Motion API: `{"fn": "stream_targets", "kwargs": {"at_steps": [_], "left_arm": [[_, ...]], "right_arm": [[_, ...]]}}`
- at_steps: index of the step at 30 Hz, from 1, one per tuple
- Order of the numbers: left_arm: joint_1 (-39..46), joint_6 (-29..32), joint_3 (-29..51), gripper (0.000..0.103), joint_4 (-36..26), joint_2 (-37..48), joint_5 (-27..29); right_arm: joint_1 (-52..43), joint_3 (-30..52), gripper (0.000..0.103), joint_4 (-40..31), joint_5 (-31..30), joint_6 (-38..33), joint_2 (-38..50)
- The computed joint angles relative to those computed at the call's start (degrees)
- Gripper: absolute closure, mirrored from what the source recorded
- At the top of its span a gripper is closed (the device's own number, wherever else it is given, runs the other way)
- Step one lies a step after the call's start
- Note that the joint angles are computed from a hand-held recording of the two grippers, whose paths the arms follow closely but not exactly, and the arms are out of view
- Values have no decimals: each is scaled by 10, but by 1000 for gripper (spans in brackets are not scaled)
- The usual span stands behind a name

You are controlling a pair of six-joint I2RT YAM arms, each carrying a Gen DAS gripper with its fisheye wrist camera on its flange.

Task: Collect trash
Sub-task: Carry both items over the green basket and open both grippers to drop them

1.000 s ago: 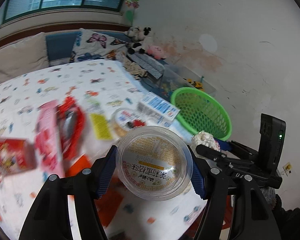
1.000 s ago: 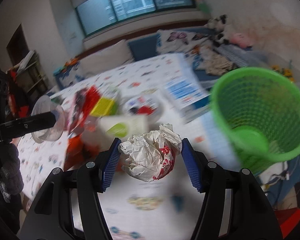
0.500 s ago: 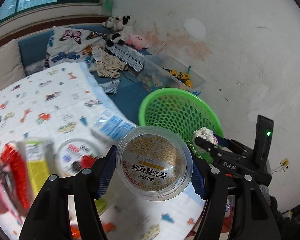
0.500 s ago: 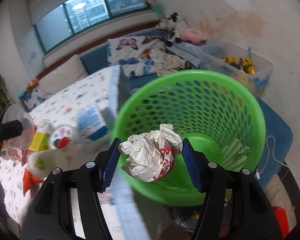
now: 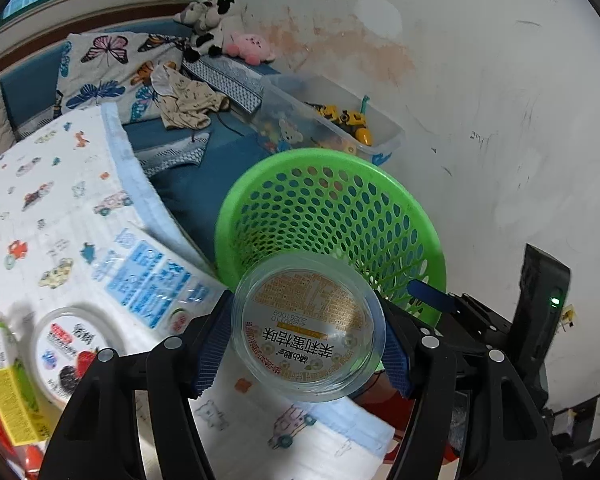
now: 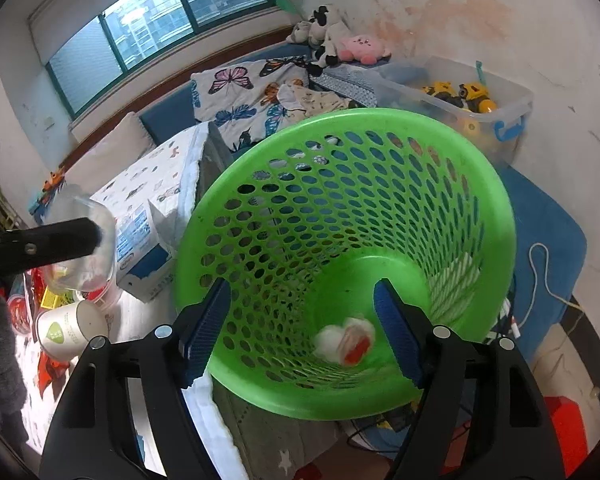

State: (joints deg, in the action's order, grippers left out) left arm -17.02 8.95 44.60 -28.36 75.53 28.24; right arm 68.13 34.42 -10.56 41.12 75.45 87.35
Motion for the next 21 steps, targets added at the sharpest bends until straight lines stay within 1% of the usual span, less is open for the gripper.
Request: {"fn": "stream_targets", "kwargs": {"at_steps": [3,4,5,11,14,16,17,18,21], "left_arm": [[-22,-14,7,39,14,24,-12],[-32,-20,10,39,21,31,-18],[-38,-25,13,39,26,39,-22],[-89,-46,30,39,56,89,-56],[-105,-57,38,38,65,114,-65],[-109,-63,39,36,69,122,-66],[-110,-65,39,32,72,125,-64],[-111,-69,38,25,74,123,-68],[-105,-68,32,24,77,115,-58]], "right_arm": [[20,-3,28,-35,21,34,-21],[28,-4,24,-48,28,47,-29],[33,-3,23,-61,35,57,-35],[81,25,23,-168,80,131,-49],[94,34,23,-195,90,147,-53],[100,41,23,-210,95,154,-52],[102,46,23,-215,97,156,-49],[105,50,23,-222,100,159,-47],[114,62,23,-236,103,166,-40]]}}
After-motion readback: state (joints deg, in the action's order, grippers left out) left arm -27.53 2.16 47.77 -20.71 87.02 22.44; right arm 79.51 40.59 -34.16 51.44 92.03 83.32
